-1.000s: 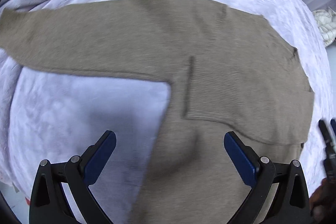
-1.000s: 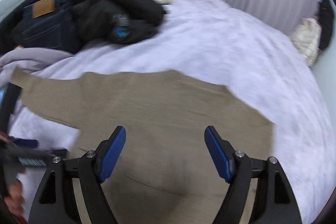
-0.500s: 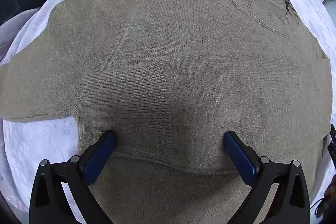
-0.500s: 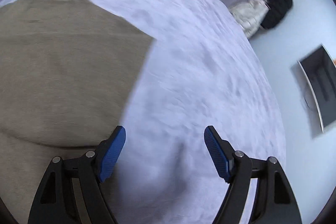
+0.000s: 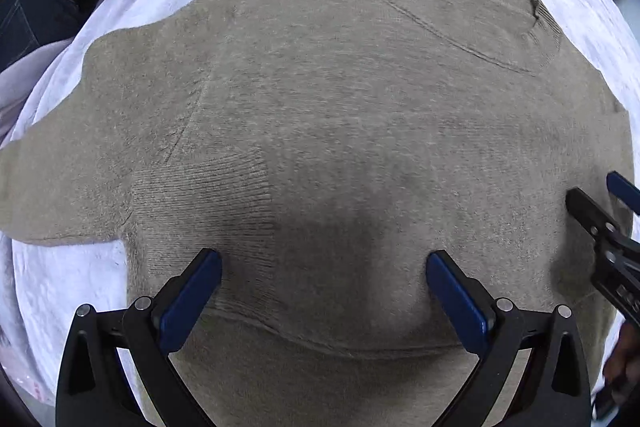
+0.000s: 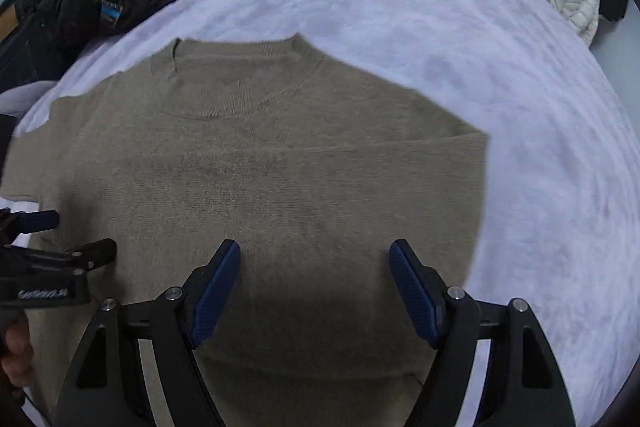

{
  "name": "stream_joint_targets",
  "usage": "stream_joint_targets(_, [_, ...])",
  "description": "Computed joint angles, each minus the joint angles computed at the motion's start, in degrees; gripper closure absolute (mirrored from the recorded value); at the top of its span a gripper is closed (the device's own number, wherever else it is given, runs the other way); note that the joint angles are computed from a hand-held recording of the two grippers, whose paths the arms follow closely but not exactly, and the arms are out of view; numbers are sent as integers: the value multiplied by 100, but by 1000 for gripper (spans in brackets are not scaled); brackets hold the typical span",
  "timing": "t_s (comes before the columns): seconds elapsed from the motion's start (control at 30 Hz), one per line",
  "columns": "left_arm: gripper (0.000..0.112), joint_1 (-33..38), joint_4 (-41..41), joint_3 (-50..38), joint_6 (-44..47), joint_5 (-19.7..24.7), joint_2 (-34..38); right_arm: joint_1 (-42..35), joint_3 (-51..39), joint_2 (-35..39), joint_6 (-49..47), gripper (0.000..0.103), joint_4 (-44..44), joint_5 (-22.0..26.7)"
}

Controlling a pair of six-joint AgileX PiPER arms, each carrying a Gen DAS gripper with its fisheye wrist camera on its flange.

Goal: Fold small clothes
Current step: 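Move the left tool to the other sleeve cuff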

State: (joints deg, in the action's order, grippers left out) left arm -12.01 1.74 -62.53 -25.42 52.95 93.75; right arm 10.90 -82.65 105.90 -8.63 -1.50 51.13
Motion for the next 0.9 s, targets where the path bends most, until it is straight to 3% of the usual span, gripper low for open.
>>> stream_joint_targets(0.07, [9,468,-319,396,740,-175,-309,-82,0,164,-46,15,-233,-387])
stream_joint_targets(0.17, [9,1332,-721,769,2086,-161,-716,-679,-682,580,122,10,-74,-35])
stream_joint_targets(0.27, [9,1582,-729,781,2225,186,-994,-996,-1344,845,393,10,-301,450])
stream_joint_targets(0.33, [9,1378,-687,838,1842,192,-1191,-894,-1109,493,597,10,-381,279])
stream_joint_targets(0.4, [9,1578,-717,1006,2037,229,-1263,-590,-777,210,656,10,-309,45])
stream_joint_targets(0.5, [9,1937,-828,1040,2592,458,-1425,3,-632,386,1170,10,-300,289])
stream_joint_targets(0.57, [9,2867,-1217,959,3498,798,-1786,502,-453,422,1931,10,-780,451])
stream_joint_targets(0.67, [9,4586,-1344,736,4496,1113,-1839,951,-91,17,2990,10,-1303,-25])
stream_joint_targets(0.73, [9,5732,-1031,428,4643,1158,-1402,1319,-346,226,3506,10,-1576,268])
stream_joint_targets(0.83, [9,7429,-906,-295,5206,1131,-485,1917,-1118,866,3529,10,-1723,1044])
stream_joint_targets(0.9, [9,8424,-962,-1190,5371,1194,326,2223,-1193,816,3679,10,-1827,888])
